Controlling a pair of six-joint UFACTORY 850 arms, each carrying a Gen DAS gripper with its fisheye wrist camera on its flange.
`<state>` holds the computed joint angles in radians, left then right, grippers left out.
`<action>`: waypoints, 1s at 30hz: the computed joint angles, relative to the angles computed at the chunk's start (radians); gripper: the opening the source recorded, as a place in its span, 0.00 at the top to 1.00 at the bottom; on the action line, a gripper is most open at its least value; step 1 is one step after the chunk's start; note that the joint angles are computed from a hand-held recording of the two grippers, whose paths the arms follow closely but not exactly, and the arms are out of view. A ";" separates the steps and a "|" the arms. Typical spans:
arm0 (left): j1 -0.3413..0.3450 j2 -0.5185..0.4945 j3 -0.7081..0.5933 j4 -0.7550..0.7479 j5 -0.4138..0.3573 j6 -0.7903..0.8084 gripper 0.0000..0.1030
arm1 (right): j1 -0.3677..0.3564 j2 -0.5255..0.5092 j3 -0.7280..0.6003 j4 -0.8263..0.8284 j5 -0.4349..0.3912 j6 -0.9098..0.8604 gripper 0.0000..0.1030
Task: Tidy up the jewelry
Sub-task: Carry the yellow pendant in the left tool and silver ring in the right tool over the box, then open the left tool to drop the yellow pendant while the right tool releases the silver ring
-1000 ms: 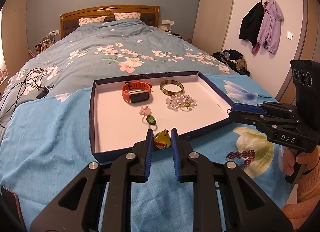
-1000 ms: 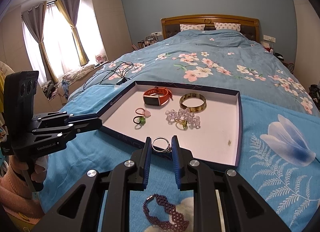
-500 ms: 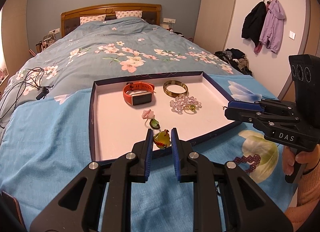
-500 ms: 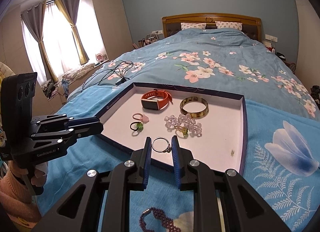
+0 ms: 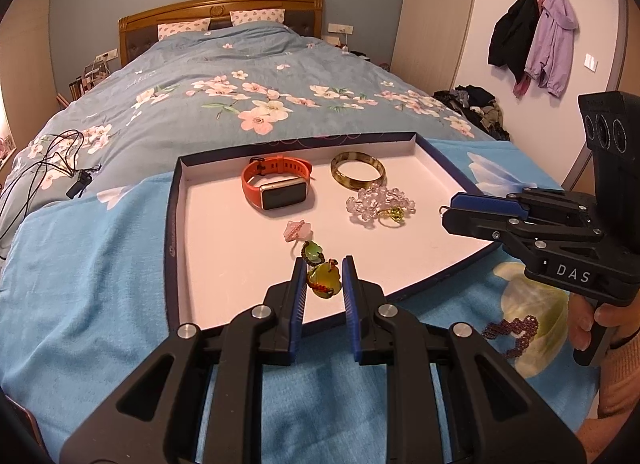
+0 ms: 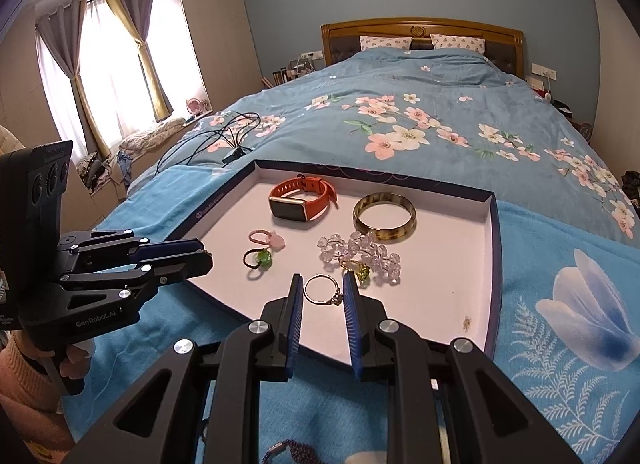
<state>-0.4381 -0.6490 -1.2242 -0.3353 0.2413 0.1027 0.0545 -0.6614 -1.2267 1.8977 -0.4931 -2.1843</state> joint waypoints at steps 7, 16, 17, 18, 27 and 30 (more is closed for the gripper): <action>0.004 -0.038 -0.051 -0.060 -0.039 0.066 0.82 | 0.014 -0.042 -0.058 -0.069 0.043 0.078 0.82; 0.016 -0.086 -0.116 -0.105 -0.093 0.108 0.82 | 0.031 -0.093 -0.125 -0.159 0.103 0.188 0.82; 0.019 -0.094 -0.126 -0.099 -0.103 0.100 0.82 | 0.032 -0.099 -0.132 -0.177 0.106 0.208 0.82; 0.021 -0.101 -0.135 -0.104 -0.112 0.101 0.82 | 0.034 -0.104 -0.140 -0.192 0.109 0.224 0.82; 0.034 -0.142 -0.191 -0.195 -0.155 0.186 0.82 | 0.052 -0.135 -0.186 -0.273 0.156 0.311 0.82; 0.036 -0.151 -0.205 -0.224 -0.165 0.210 0.82 | 0.053 -0.142 -0.195 -0.283 0.161 0.326 0.82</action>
<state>-0.4022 -0.8001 -1.4294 -0.5588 0.0762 0.3126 0.1074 -0.8031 -1.4215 1.6148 -0.3321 -1.8578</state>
